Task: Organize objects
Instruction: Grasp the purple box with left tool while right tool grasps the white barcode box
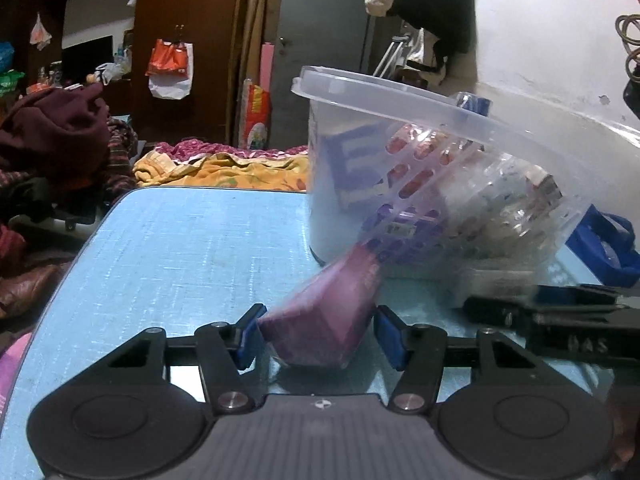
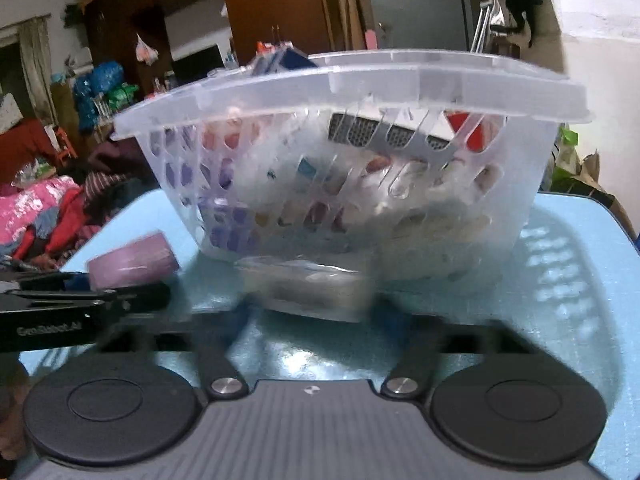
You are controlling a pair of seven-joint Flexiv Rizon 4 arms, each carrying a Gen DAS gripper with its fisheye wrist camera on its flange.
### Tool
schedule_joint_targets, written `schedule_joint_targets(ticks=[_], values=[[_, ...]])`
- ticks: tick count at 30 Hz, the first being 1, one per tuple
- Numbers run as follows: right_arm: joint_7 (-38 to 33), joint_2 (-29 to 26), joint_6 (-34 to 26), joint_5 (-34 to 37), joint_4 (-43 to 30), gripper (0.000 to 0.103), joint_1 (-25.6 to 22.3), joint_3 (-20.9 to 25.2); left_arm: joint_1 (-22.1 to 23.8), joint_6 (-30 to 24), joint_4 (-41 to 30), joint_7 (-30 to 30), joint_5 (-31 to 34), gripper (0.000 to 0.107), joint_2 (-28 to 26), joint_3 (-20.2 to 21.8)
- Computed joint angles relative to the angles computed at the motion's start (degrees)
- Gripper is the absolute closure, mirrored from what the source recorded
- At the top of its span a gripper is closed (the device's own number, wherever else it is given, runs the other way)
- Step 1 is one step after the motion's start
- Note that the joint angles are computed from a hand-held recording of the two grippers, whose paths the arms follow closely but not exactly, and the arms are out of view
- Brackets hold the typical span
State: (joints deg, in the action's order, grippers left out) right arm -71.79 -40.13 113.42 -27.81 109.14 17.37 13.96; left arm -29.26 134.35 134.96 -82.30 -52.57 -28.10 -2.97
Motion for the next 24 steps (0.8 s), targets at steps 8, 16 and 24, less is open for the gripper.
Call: schedule_joint_targets(ticks=[8,16,24], values=[[0.9,0.0,10.4,-7.2,5.3,0.064,-7.3,2.4,2.5,8.6,2.4,-8.8,11.4,0.049,-1.5,-0.1],[4.9,1.1,12.2,-12.8,6.5,0.049,-7.5,-0.8,4.3,10.7,2.9,-10.8,16.0,0.05,-2.1,-0.9],[0.6,1.0,3.2,-8.0,1.8,0.016,-0.5,-3.6,5.9,9.7,3.2,-13.5,19.5,0.05,-1.9,-0.7]])
